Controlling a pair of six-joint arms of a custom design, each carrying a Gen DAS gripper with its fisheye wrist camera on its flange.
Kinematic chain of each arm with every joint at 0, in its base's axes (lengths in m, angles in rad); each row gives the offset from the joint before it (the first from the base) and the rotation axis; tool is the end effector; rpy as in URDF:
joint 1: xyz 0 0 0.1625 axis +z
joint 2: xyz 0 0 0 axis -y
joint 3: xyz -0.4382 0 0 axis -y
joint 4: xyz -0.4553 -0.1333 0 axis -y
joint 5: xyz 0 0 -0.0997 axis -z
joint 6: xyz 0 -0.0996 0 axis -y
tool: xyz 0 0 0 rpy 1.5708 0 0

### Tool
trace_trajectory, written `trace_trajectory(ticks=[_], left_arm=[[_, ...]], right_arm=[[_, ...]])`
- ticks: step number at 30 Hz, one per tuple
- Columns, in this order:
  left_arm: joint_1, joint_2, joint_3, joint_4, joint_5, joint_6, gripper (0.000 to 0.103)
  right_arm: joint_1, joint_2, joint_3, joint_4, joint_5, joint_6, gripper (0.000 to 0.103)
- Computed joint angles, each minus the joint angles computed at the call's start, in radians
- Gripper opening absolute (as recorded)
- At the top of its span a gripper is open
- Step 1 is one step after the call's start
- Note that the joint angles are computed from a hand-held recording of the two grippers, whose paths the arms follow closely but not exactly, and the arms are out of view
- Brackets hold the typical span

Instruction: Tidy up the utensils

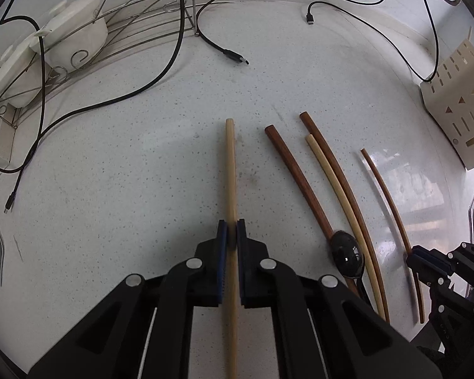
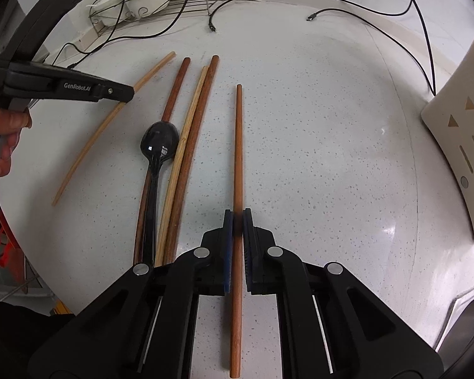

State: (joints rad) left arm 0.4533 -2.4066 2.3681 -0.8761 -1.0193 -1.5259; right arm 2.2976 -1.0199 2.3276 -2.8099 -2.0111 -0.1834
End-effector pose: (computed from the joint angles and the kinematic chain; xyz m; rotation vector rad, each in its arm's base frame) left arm -0.0600 -0.2356 0.3458 -0.2542 2.3408 -0.4460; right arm 0.3610 -0.2692 -0.0005 1.2047 -2.4147 0.0729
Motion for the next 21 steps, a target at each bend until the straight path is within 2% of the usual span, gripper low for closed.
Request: trace_trajectory(ticks=[1, 6, 21], left_arm=[[0.019, 0.01, 0.001, -0.023, 0.011, 0.017, 0.006], [-0.005, -0.014, 0.004, -0.008, -0.003, -0.005, 0.006], [-0.138, 0.011, -0.063, 0.065, 0.023, -0.113, 0.006]], right_arm=[[-0.003, -0.005, 0.002, -0.001, 0.0, 0.005, 0.006], [-0.014, -0.021, 0.007, -0.004, -0.005, 0.01, 0.006], [0.002, -0.053, 0.004, -0.065, 0.005, -0.003, 0.006]])
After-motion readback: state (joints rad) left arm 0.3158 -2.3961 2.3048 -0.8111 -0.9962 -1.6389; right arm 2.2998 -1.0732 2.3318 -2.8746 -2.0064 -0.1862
